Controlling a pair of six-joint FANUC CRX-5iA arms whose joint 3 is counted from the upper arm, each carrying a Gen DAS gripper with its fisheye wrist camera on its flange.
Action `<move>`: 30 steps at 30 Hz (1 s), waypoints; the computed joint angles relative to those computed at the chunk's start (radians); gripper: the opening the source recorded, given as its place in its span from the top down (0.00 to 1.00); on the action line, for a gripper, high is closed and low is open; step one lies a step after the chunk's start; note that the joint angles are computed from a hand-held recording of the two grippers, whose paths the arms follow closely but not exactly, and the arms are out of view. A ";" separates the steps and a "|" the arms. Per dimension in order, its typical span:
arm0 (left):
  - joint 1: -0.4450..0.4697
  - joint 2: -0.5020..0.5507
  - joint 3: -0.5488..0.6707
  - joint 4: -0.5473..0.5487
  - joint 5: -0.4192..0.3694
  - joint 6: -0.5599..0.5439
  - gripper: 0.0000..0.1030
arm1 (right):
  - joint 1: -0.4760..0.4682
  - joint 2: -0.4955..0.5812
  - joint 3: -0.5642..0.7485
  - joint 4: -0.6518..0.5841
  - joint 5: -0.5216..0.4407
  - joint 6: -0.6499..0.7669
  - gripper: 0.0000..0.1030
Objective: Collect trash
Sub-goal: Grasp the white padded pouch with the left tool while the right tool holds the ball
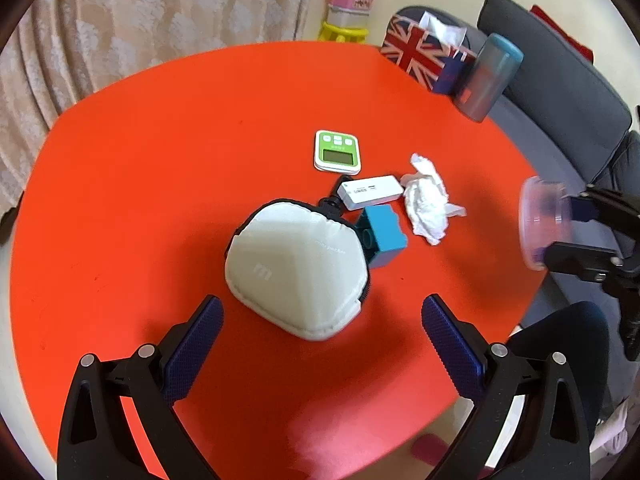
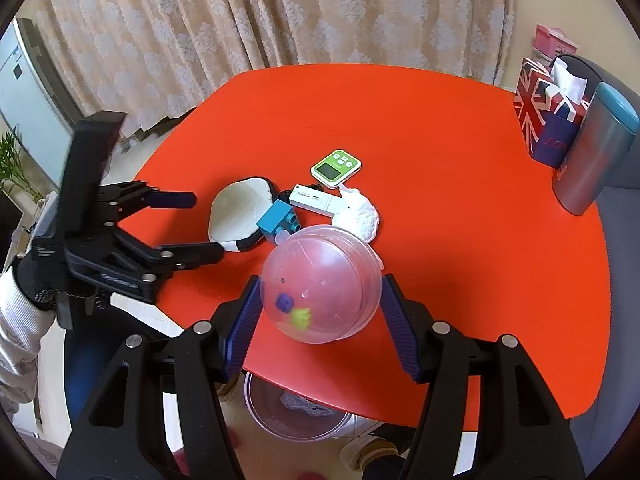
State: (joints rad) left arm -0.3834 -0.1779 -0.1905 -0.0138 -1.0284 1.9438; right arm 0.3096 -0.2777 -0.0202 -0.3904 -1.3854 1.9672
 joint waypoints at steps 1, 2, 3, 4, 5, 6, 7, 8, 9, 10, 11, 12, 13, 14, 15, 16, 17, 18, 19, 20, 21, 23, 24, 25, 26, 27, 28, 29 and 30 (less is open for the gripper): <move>0.003 0.008 0.003 0.003 -0.003 -0.004 0.07 | -0.001 0.001 0.001 0.001 0.000 0.000 0.42; 0.009 0.019 0.008 0.006 -0.007 -0.010 0.07 | -0.002 0.002 0.002 0.001 0.000 -0.001 0.42; 0.014 0.029 0.011 0.011 -0.009 -0.018 0.07 | -0.003 0.003 0.003 0.001 0.000 -0.001 0.42; 0.019 0.040 0.016 0.016 -0.015 -0.026 0.07 | -0.004 0.005 0.005 0.001 0.000 -0.001 0.42; 0.022 0.049 0.020 0.019 -0.018 -0.032 0.07 | -0.005 0.006 0.005 0.001 0.000 -0.002 0.42; 0.025 0.059 0.026 0.023 -0.022 -0.040 0.07 | -0.007 0.006 0.004 0.000 -0.001 -0.001 0.42; 0.027 0.069 0.030 0.022 -0.026 -0.044 0.07 | -0.009 0.007 0.003 -0.001 0.000 0.000 0.42; 0.024 0.071 0.032 0.012 -0.021 -0.043 0.07 | -0.010 0.008 0.003 -0.001 0.000 0.000 0.42; 0.025 0.074 0.035 0.007 -0.019 -0.044 0.07 | -0.011 0.009 0.003 -0.002 0.001 -0.001 0.42; 0.025 0.078 0.038 0.002 -0.020 -0.045 0.07 | -0.012 0.009 0.002 -0.003 0.001 0.000 0.42; 0.024 0.082 0.043 -0.005 -0.022 -0.044 0.07 | -0.012 0.009 0.001 -0.002 0.001 0.000 0.42; 0.021 0.085 0.047 -0.013 -0.024 -0.042 0.07 | -0.012 0.009 0.001 -0.002 0.001 0.001 0.42; 0.019 0.087 0.050 -0.018 -0.025 -0.040 0.07 | -0.012 0.009 0.000 -0.002 0.002 0.001 0.42; 0.015 0.089 0.053 -0.026 -0.030 -0.040 0.08 | -0.012 0.008 -0.001 -0.002 0.003 0.000 0.42; 0.010 0.090 0.055 -0.035 -0.034 -0.039 0.08 | -0.012 0.008 -0.001 -0.002 0.003 0.001 0.42; 0.003 0.090 0.059 -0.052 -0.040 -0.032 0.10 | -0.011 0.008 -0.002 -0.001 0.003 0.001 0.42; -0.006 0.091 0.067 -0.071 -0.047 -0.020 0.16 | -0.011 0.007 -0.002 -0.001 0.003 0.001 0.42; -0.010 0.087 0.067 -0.084 -0.049 -0.012 0.18 | -0.011 0.008 -0.002 -0.002 0.002 0.002 0.42; -0.007 0.082 0.063 -0.083 -0.047 -0.010 0.20 | -0.013 0.008 -0.002 -0.004 0.001 0.002 0.42; -0.003 0.076 0.055 -0.077 -0.039 -0.014 0.21 | -0.012 0.007 -0.004 -0.005 0.001 0.003 0.42; -0.005 0.074 0.054 -0.081 -0.039 -0.013 0.21 | -0.013 0.009 -0.004 -0.006 0.001 0.005 0.42; -0.007 0.068 0.048 -0.084 -0.034 -0.010 0.22 | -0.008 0.012 -0.007 -0.003 0.005 0.000 0.42; -0.005 0.063 0.043 -0.079 -0.029 -0.006 0.22 | -0.008 0.011 -0.007 -0.003 0.007 0.000 0.42; -0.004 0.057 0.038 -0.078 -0.027 -0.002 0.23 | -0.007 0.011 -0.007 -0.003 0.007 0.000 0.42; -0.004 0.054 0.036 -0.078 -0.026 0.002 0.23 | -0.006 0.009 -0.010 -0.002 0.011 0.001 0.42; -0.006 0.049 0.034 -0.081 -0.026 0.008 0.23 | -0.006 0.010 -0.008 -0.002 0.009 0.001 0.42; -0.008 0.041 0.029 -0.083 -0.026 0.012 0.23 | -0.005 0.008 -0.011 -0.003 0.013 0.003 0.42; -0.012 0.031 0.026 -0.089 -0.025 0.022 0.23 | -0.006 0.006 -0.014 -0.004 0.018 0.006 0.42; -0.017 0.024 0.026 -0.094 -0.026 0.033 0.23 | -0.007 0.005 -0.015 -0.006 0.020 0.008 0.42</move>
